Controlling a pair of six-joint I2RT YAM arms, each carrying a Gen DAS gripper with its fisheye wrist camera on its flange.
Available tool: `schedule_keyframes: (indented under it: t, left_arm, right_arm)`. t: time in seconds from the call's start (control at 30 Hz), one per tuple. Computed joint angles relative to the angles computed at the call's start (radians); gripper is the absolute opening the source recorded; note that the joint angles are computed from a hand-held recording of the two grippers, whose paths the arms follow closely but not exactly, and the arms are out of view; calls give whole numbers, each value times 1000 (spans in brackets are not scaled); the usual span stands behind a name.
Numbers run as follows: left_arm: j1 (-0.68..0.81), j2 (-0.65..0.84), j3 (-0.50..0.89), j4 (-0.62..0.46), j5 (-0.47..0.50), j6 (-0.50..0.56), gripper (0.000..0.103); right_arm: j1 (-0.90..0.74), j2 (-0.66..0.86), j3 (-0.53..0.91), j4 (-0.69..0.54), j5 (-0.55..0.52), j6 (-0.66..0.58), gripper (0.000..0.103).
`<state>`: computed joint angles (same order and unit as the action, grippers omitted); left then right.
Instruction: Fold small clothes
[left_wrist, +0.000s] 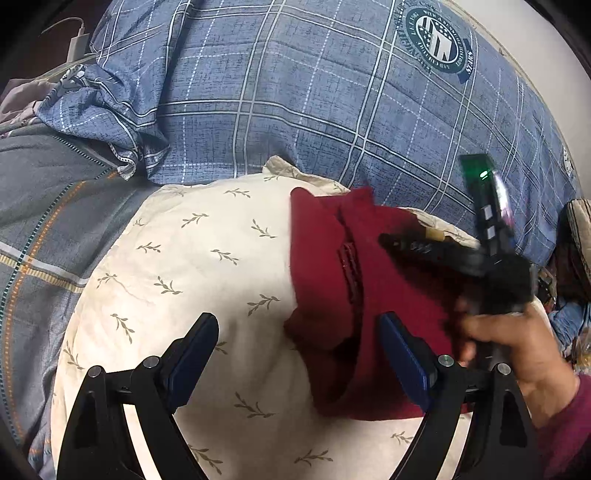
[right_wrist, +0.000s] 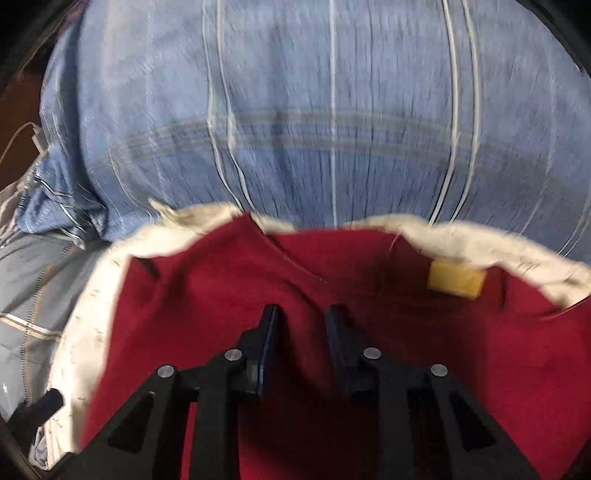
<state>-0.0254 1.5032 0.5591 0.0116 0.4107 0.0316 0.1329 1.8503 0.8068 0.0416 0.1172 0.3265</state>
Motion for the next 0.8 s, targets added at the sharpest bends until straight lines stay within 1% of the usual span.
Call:
schedule_keyframes:
  t: [0.07,0.17,0.2,0.27,0.3,0.33,0.4,0.47,0.5,0.53,0.57,0.6,0.63,0.67,0.7,0.73,0.8]
  left_arm:
    - [13,-12,0,-8,45,4,88]
    - [24,-58,-24,-2,119,14,88]
    - [28,-63,-28,-6,135,26,88]
    - [15,-80,-36,-19,163,51,89]
    - [12,-82,-38,-20,165,58,89]
    - [-1,-84,-42,-15,156,65,89]
    - [-15,-69,-37,-6,129,76,89]
    - [-29,-36,-21,-5,71,74,89]
    - [-44,-8,-5,-6,28,67,89]
    - [-51,24,11,-10,-11,65,89]
    - [-55,46,21,-11,-35,62,88]
    - [-56,71,35,-16,-55,60,88]
    - [-46,94,47,-23,-45,63,89]
    - [-43,105,56,-28,-35,57,89]
    - [-41,110,58,-28,-31,51,90]
    - [-39,111,59,-27,-31,52,90]
    - [-42,104,53,-17,-40,60,90]
  right_arm:
    - [-8,-24,-14,3,-21,-9,32]
    - [-67,-150,-98,1,-107,-24,30]
    - [-93,-219,-141,-8,-111,-46,31]
    - [-163,-323,-202,-33,-84,-126,38]
    - [-210,-375,-230,-52,-63,-173,38]
    - [-269,-406,-244,-75,-67,-214,38]
    - [-396,-399,-235,-112,-92,-264,38]
    - [-513,-341,-210,-119,-72,-272,38]
    - [-587,-287,-195,-97,-65,-284,38]
    - [-644,-256,-185,-89,-112,-290,36]
    - [-705,-244,-186,-69,-193,-281,35]
    - [-729,-262,-191,-67,-229,-261,34]
    - [-715,-279,-183,-97,-211,-253,35]
    - [-681,-305,-183,-120,-170,-252,40]
    - [-629,-343,-195,-132,-126,-248,40]
    - [-590,-378,-205,-147,-118,-247,40]
    - [-501,-437,-211,-193,-145,-236,41]
